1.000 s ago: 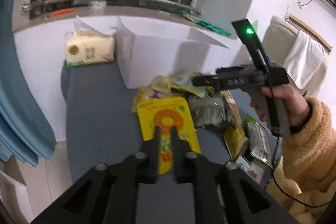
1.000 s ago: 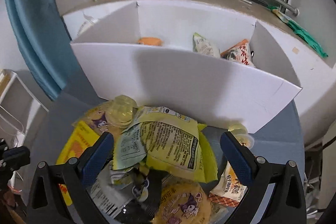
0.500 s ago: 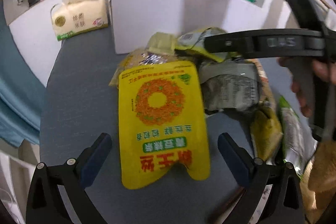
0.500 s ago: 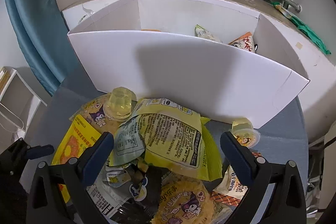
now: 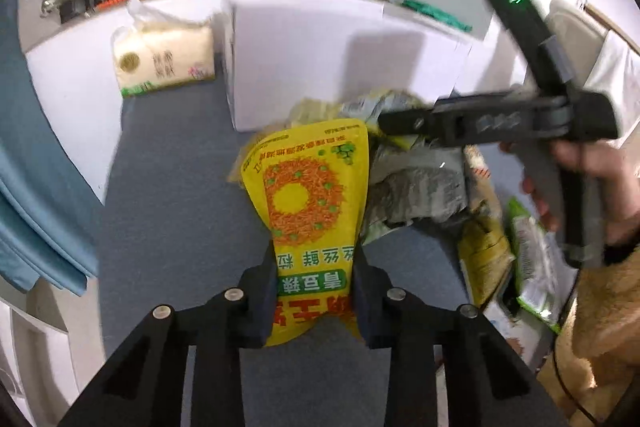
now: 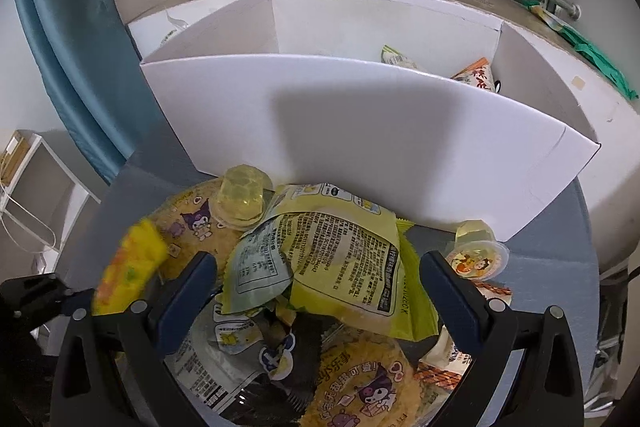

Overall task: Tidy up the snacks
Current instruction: 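Grasp the yellow bag with the left gripper while the right gripper grasps the yellow-green chip bag, then lower both bags into the white box and open both grippers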

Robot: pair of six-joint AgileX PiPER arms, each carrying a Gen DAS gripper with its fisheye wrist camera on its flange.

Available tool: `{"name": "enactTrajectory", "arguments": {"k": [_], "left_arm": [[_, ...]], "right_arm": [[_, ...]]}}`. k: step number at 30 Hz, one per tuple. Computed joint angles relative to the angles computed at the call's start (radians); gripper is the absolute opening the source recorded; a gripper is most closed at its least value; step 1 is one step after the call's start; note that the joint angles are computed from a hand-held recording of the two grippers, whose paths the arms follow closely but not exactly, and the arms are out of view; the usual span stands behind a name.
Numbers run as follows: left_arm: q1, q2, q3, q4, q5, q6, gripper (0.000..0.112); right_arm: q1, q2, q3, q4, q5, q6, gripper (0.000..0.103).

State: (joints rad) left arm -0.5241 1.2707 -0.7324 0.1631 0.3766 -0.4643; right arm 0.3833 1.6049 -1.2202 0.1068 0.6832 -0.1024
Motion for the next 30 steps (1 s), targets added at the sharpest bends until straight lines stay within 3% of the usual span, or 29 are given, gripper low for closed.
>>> {"name": "enactTrajectory", "arguments": {"k": [3, 8, 10, 11, 13, 15, 18, 24, 28, 30], "left_arm": [[0.017, -0.079, 0.016, -0.050, 0.002, 0.054, 0.035], [-0.010, -0.146, 0.015, 0.014, 0.025, -0.025, 0.035], [0.018, -0.183, 0.024, -0.049, 0.045, 0.046, 0.035], [0.023, -0.194, 0.023, -0.065, 0.055, 0.062, 0.035], [0.040, -0.205, 0.032, -0.106, 0.050, 0.103, 0.035], [0.041, -0.210, 0.034, -0.113, 0.048, 0.109, 0.035], [0.067, -0.224, 0.038, -0.173, 0.044, 0.181, 0.035], [0.064, -0.208, -0.041, -0.146, 0.059, 0.173, 0.035], [0.080, -0.116, -0.198, -0.158, 0.073, 0.213, 0.035], [0.096, -0.049, -0.294, -0.172, 0.087, 0.239, 0.035]], "right_arm": [[0.008, 0.021, -0.022, -0.026, 0.005, 0.030, 0.103], [0.045, 0.101, -0.093, -0.133, 0.028, 0.117, 0.103], [0.057, 0.111, -0.093, -0.169, 0.011, 0.138, 0.101], [0.073, 0.114, -0.092, -0.224, 0.011, 0.182, 0.096], [0.094, 0.101, -0.075, -0.306, 0.005, 0.210, 0.062], [0.079, 0.086, -0.069, -0.228, 0.009, 0.147, 0.054], [0.040, 0.039, -0.041, -0.142, 0.004, 0.059, 0.053], [-0.135, -0.174, 0.050, 0.271, 0.035, -0.286, 0.053], [-0.242, -0.222, -0.038, 0.378, 0.070, -0.334, 0.053], [-0.264, -0.189, -0.116, 0.349, 0.074, -0.294, 0.053]]}}
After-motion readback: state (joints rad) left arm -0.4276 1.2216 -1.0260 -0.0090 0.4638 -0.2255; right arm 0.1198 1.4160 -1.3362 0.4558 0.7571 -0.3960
